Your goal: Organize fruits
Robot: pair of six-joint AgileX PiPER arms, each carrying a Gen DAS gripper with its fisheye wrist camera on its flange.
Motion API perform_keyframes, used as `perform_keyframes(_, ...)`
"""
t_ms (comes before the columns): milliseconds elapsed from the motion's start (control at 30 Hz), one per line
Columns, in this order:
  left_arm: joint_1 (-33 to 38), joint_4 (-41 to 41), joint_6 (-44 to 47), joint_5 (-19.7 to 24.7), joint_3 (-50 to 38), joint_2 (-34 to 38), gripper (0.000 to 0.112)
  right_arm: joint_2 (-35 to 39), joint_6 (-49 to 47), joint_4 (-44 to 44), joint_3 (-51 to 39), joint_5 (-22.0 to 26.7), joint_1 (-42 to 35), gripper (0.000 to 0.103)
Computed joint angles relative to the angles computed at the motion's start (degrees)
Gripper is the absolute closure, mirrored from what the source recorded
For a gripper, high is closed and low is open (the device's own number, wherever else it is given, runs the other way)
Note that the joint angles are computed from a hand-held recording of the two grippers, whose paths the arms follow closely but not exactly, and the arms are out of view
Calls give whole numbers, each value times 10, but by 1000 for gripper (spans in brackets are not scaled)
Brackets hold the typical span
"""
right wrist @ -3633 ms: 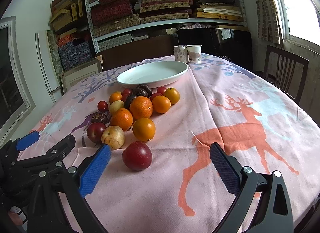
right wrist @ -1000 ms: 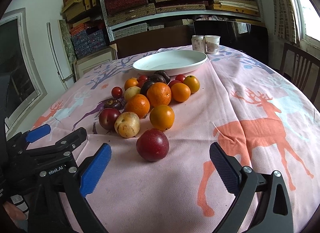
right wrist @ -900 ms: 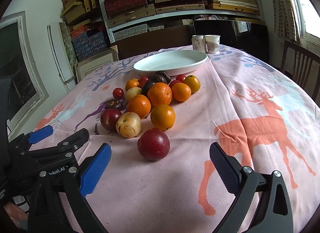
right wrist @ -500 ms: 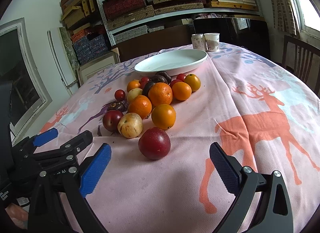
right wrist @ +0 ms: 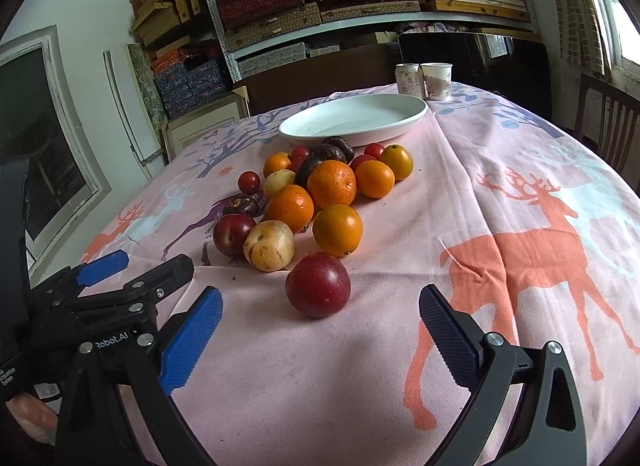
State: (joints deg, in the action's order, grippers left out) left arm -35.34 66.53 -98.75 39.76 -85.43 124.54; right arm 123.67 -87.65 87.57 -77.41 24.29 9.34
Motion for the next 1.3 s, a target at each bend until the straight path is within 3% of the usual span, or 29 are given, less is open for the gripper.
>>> perform_keyframes(100,9,-8,70,3,7,-14,14,13,139,-155,-51,58,-18,4)
perform_keyframes(167,14,2,95,11,21,-30,14,16,192,-212,-74,75,-27,4)
perform_keyframes(300,52,-25,143,-87,64,-73,14,20,258,-300,-107,89,-39,4)
perform_keyframes(400,82,-145,265,-157,47,-64,13,28,308,-365,-124,71,-29,4)
perform_keyframes(500,97,-310,437,-194,-1,-26,13,40,339,-409,-143,66,-16,4)
perform_keyframes(567,98,-387,532,-165,-65,16,13,50,332,-413,-154,70,-9,4)
perform_keyframes(667,85,-380,562,-59,-190,92,13,60,320,-415,-166,65,1,4)
perform_keyframes(767,92,-431,636,-12,-263,135,13,72,341,-445,-185,66,8,4)
perform_keyframes(1033,131,-547,747,-101,-210,107,13,98,373,-471,-229,97,8,4)
perform_keyframes(1133,145,-637,836,-115,-201,101,30,99,371,-470,-228,95,9,4)
perform_keyframes(1300,153,-745,933,-130,-208,115,38,102,355,-445,-229,90,9,4)
